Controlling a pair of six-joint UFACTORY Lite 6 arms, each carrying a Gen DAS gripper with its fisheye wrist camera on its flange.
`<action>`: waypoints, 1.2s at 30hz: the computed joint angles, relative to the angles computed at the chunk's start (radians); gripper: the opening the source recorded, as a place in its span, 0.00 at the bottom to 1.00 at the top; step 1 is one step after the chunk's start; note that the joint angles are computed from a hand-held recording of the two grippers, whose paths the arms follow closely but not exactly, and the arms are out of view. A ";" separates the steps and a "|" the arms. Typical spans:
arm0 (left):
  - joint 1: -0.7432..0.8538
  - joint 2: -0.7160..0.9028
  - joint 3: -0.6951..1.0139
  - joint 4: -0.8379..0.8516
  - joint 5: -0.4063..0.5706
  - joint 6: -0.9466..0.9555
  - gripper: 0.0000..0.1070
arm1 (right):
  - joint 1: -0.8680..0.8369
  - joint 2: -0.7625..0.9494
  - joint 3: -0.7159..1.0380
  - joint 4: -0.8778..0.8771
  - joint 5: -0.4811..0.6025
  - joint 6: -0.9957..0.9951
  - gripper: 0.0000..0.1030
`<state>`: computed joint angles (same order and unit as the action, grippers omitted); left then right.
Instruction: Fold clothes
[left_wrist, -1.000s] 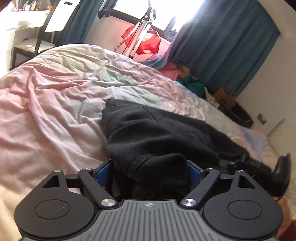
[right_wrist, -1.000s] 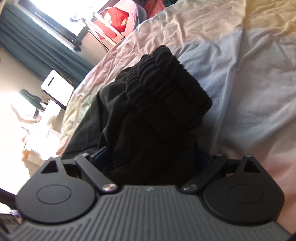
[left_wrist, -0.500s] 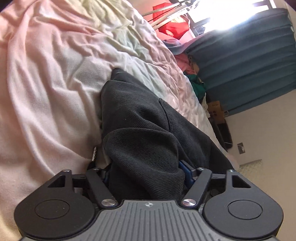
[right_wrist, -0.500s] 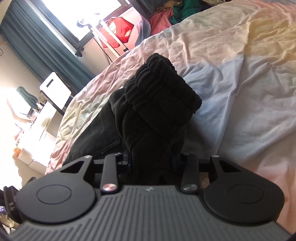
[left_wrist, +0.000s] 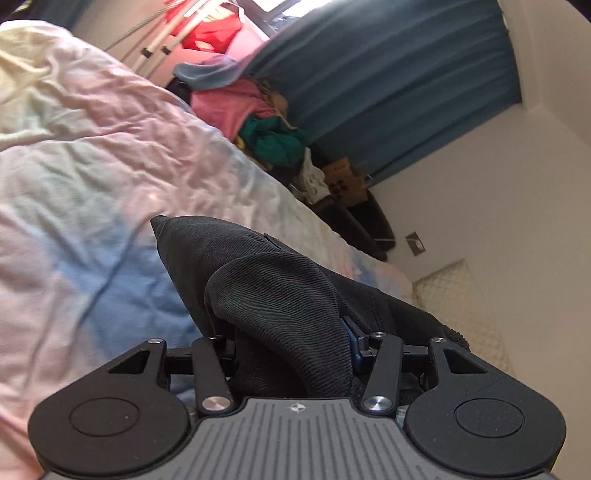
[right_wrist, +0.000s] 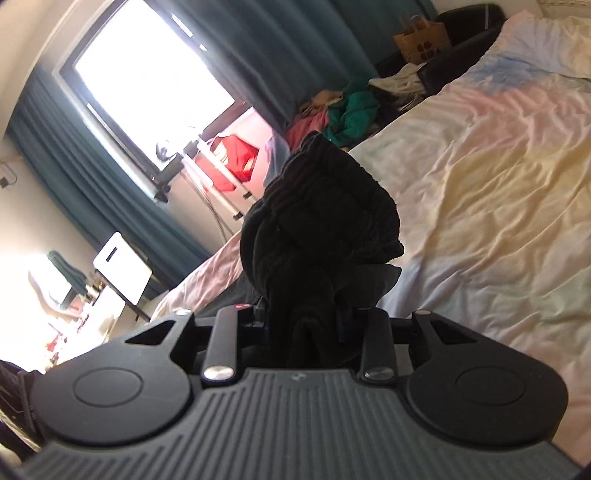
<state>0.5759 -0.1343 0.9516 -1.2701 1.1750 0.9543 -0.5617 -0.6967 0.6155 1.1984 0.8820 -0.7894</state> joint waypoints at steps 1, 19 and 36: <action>-0.105 0.000 0.028 -0.020 -0.053 -0.032 0.48 | -0.105 0.042 0.047 -0.018 0.063 -0.018 0.32; -1.006 1.110 1.147 0.089 -0.525 -0.354 0.49 | -0.679 0.822 0.300 0.219 0.049 -0.615 0.33; -0.977 0.718 0.446 -0.096 -0.687 0.173 0.72 | -0.833 0.720 -0.064 0.144 -0.055 -0.764 0.57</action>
